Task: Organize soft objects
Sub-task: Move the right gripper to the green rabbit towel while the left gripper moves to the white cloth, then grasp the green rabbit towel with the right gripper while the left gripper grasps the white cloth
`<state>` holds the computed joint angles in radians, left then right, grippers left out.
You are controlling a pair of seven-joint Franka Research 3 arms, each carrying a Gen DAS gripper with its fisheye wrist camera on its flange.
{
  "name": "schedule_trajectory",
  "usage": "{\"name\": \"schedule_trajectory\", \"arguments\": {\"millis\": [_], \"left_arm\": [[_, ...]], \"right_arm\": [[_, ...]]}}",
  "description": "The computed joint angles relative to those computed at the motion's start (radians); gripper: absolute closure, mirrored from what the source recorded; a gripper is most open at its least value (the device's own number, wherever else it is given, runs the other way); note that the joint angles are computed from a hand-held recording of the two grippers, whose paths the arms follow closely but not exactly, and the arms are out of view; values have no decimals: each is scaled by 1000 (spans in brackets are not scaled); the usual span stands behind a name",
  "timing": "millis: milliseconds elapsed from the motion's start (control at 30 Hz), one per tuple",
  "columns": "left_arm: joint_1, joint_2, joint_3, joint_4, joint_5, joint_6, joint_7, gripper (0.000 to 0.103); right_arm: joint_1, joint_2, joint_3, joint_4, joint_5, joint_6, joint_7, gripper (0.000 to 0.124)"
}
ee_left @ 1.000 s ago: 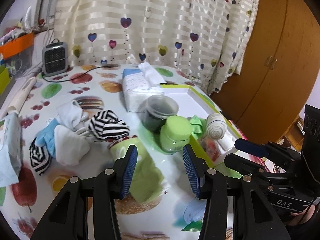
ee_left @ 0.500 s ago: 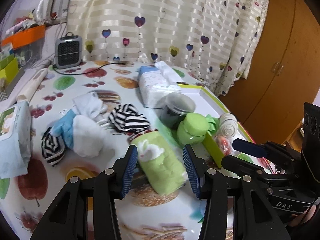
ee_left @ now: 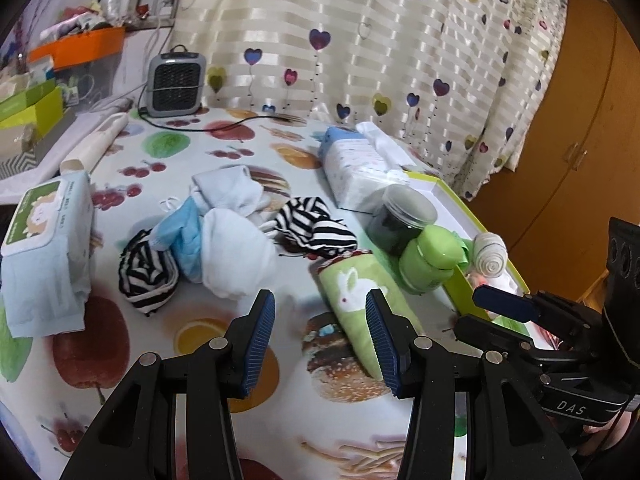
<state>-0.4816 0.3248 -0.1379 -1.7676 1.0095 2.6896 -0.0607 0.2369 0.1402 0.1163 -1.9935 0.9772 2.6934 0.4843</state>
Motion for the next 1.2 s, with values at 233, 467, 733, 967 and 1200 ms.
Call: {"name": "schedule_trajectory", "arguments": {"millis": [233,467,733,967,1200], "left_arm": [[12,-19,3,-35,2,-1,-27,57],[33,-40,2,-66,15,-9,-55,57],[57,-29,-2,-56,-3,-8,-28,57],[68,1,6,-22,-38,-5,38,54],[73,41,20,20,-91,-16,111,52]], "right_arm": [[5,52,7,45,-44,-27,51,76],[10,106,15,92,-125,-33,145,76],[10,156,26,136,-213,-24,236,76],[15,187,36,160,-275,-29,282,76],[18,205,34,179,-325,-48,339,76]]}}
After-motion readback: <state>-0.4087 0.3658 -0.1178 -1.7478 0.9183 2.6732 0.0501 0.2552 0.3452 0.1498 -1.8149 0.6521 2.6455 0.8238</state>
